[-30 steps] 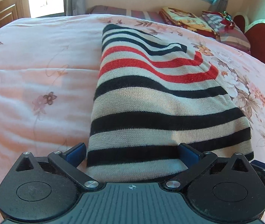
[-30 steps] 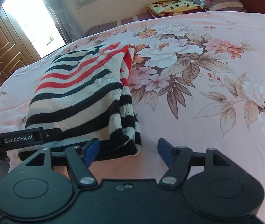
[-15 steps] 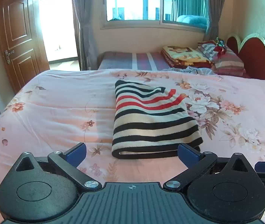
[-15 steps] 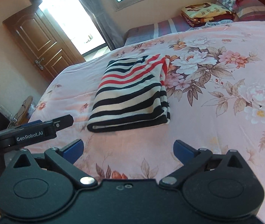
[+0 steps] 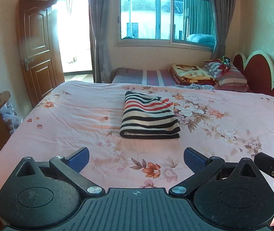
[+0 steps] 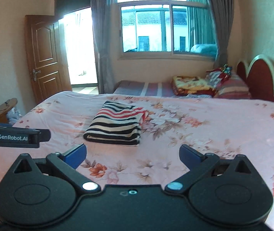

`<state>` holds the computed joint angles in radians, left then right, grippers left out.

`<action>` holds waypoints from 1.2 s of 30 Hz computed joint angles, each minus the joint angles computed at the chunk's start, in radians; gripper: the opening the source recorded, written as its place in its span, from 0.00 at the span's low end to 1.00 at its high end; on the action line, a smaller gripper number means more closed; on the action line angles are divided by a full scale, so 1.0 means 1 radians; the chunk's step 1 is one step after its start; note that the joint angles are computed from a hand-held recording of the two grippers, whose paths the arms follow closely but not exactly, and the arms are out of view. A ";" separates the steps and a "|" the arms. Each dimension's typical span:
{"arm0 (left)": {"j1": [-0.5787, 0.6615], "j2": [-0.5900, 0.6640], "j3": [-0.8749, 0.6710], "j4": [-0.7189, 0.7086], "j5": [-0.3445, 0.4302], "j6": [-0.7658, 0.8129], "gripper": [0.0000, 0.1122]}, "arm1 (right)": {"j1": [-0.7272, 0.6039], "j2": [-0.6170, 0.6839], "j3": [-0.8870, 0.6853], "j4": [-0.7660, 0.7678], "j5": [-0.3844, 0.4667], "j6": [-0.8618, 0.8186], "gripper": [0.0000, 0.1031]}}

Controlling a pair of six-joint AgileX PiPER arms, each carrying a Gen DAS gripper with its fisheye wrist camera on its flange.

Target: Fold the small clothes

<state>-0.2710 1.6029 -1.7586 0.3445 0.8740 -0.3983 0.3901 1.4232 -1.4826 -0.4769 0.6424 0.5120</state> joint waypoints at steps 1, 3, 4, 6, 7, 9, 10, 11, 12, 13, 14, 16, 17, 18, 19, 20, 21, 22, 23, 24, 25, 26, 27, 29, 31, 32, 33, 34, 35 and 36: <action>-0.004 -0.036 0.032 0.008 -0.005 -0.016 0.92 | 0.007 -0.024 0.020 -0.021 -0.005 0.021 0.99; -0.018 -0.079 0.066 0.034 -0.001 -0.053 0.92 | 0.006 -0.056 0.043 -0.018 -0.018 0.034 0.99; -0.023 -0.093 0.072 0.049 0.009 -0.066 0.92 | 0.004 -0.067 0.052 -0.018 -0.023 0.045 0.99; -0.043 -0.121 0.090 0.093 0.021 -0.104 0.92 | 0.003 -0.078 0.059 -0.016 -0.026 0.063 0.99; -0.049 -0.131 0.098 0.112 0.024 -0.115 0.92 | -0.001 -0.080 0.062 -0.012 -0.036 0.068 0.99; -0.067 -0.152 0.116 0.142 0.029 -0.133 0.92 | 0.000 -0.088 0.069 -0.026 -0.050 0.087 0.99; -0.071 -0.157 0.117 0.151 0.034 -0.138 0.92 | 0.007 -0.093 0.075 -0.044 -0.052 0.102 0.99; -0.073 -0.162 0.117 0.153 0.037 -0.139 0.92 | 0.008 -0.093 0.073 -0.050 -0.051 0.103 0.99; -0.081 -0.168 0.118 0.155 0.043 -0.142 0.92 | 0.009 -0.095 0.074 -0.056 -0.050 0.106 0.99; -0.083 -0.172 0.118 0.156 0.048 -0.142 0.92 | 0.008 -0.096 0.074 -0.056 -0.053 0.104 0.99; -0.086 -0.175 0.118 0.162 0.053 -0.147 0.92 | 0.007 -0.100 0.078 -0.060 -0.056 0.106 0.99; -0.092 -0.177 0.120 0.171 0.054 -0.152 0.92 | 0.006 -0.108 0.089 -0.068 -0.060 0.116 0.99; -0.102 -0.175 0.119 0.183 0.060 -0.163 0.92 | 0.005 -0.111 0.092 -0.065 -0.062 0.114 0.99; -0.103 -0.176 0.119 0.182 0.063 -0.159 0.92 | 0.006 -0.112 0.093 -0.069 -0.061 0.119 0.99; -0.101 -0.174 0.116 0.175 0.063 -0.151 0.92 | 0.003 -0.111 0.095 -0.068 -0.065 0.119 0.99; -0.103 -0.174 0.117 0.173 0.065 -0.152 0.92 | 0.002 -0.112 0.098 -0.071 -0.068 0.123 0.99; -0.106 -0.172 0.115 0.172 0.068 -0.154 0.92 | 0.004 -0.113 0.099 -0.076 -0.066 0.129 0.99; -0.105 -0.172 0.116 0.162 0.064 -0.147 0.92 | 0.004 -0.114 0.101 -0.075 -0.066 0.130 0.99; -0.106 -0.173 0.117 0.157 0.065 -0.143 0.92 | 0.000 -0.114 0.102 -0.064 -0.070 0.123 0.99; -0.107 -0.171 0.117 0.159 0.068 -0.144 0.92 | -0.002 -0.116 0.104 -0.055 -0.073 0.116 0.99; -0.112 -0.169 0.116 0.164 0.072 -0.145 0.92 | -0.002 -0.116 0.105 -0.054 -0.074 0.113 0.99; -0.120 -0.166 0.116 0.172 0.076 -0.151 0.92 | -0.002 -0.116 0.106 -0.058 -0.074 0.113 0.99; -0.123 -0.163 0.115 0.177 0.080 -0.156 0.92 | -0.001 -0.118 0.108 -0.060 -0.076 0.114 0.99; -0.126 -0.163 0.116 0.183 0.081 -0.161 0.92 | -0.009 -0.116 0.110 -0.045 -0.082 0.101 0.99; -0.130 -0.159 0.113 0.193 0.084 -0.170 0.92 | -0.008 -0.122 0.114 -0.042 -0.078 0.102 0.99; -0.133 -0.159 0.116 0.201 0.082 -0.178 0.92 | -0.007 -0.123 0.115 -0.040 -0.077 0.100 0.99; -0.136 -0.156 0.114 0.207 0.084 -0.182 0.92 | -0.008 -0.122 0.114 -0.038 -0.075 0.098 0.99; -0.138 -0.155 0.113 0.213 0.085 -0.186 0.92 | -0.012 -0.120 0.112 -0.031 -0.075 0.091 0.99; -0.144 -0.151 0.111 0.222 0.087 -0.193 0.92 | -0.013 -0.119 0.112 -0.029 -0.075 0.089 0.99; -0.146 -0.150 0.111 0.225 0.087 -0.195 0.92 | -0.015 -0.120 0.112 -0.025 -0.076 0.087 0.99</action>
